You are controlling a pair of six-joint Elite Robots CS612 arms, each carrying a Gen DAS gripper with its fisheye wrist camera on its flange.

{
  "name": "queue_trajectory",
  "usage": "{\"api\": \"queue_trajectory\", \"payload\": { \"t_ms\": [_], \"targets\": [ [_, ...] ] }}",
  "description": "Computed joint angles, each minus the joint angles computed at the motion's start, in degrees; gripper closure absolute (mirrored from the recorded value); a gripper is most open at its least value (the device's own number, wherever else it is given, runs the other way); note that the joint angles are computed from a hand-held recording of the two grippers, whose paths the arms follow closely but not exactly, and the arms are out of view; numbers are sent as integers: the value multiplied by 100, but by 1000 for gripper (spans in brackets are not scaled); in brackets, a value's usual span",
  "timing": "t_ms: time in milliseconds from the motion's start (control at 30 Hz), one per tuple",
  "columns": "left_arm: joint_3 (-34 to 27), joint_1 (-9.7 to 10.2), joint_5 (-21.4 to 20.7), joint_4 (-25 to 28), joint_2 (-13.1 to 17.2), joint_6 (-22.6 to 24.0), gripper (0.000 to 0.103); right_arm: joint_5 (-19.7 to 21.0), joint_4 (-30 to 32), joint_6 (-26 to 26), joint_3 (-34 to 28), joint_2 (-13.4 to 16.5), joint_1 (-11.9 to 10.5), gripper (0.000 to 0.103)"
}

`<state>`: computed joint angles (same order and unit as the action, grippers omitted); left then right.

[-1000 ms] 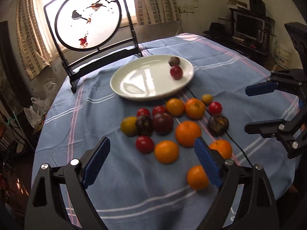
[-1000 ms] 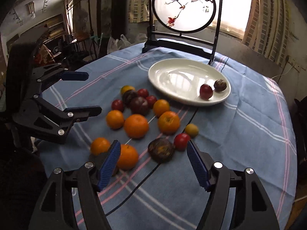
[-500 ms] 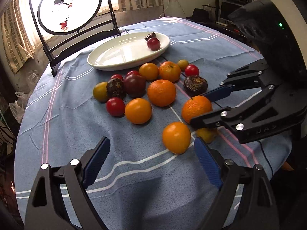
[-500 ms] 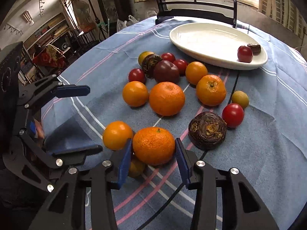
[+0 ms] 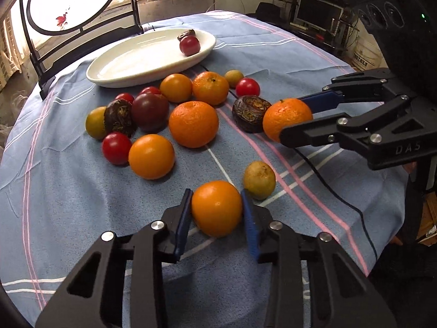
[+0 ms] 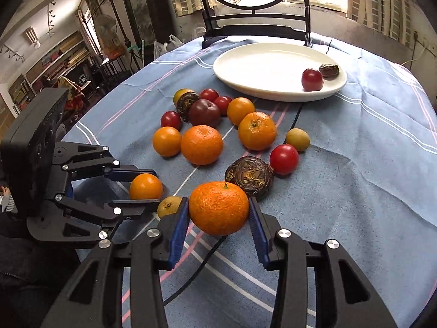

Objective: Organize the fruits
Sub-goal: 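Place both held oranges onto the white plate and open both grippers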

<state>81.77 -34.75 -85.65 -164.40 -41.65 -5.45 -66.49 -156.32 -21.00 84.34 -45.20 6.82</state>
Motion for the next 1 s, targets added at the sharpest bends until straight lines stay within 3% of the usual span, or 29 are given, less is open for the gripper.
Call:
{"api": "queue_trajectory", "payload": {
  "t_ms": [167,333,467,533,633,833,1000],
  "targets": [
    [-13,-5,328,-287,-71,-5,69,55,-82,-77,-49,-4,2,60],
    [-575,-1,1262,-456,80,-162,69,-31,-549,71,-393,92,34,60],
    [-1543,120,1661,142,450,-752,69,-326,-882,421,-1060,423,116,60],
    [-2093,168,1941,556,707,-1054,69,-533,-773,626,-1536,668,159,60],
    [-2822,255,2004,1220,1075,-1389,69,-746,-369,986,-2325,1090,200,60],
    [-3599,349,2096,1958,1524,-1515,69,-946,444,1404,-3492,1744,207,60],
    [-3892,384,2123,2209,1704,-1514,65,-965,851,1423,-3986,2012,225,58]
  ]
}}
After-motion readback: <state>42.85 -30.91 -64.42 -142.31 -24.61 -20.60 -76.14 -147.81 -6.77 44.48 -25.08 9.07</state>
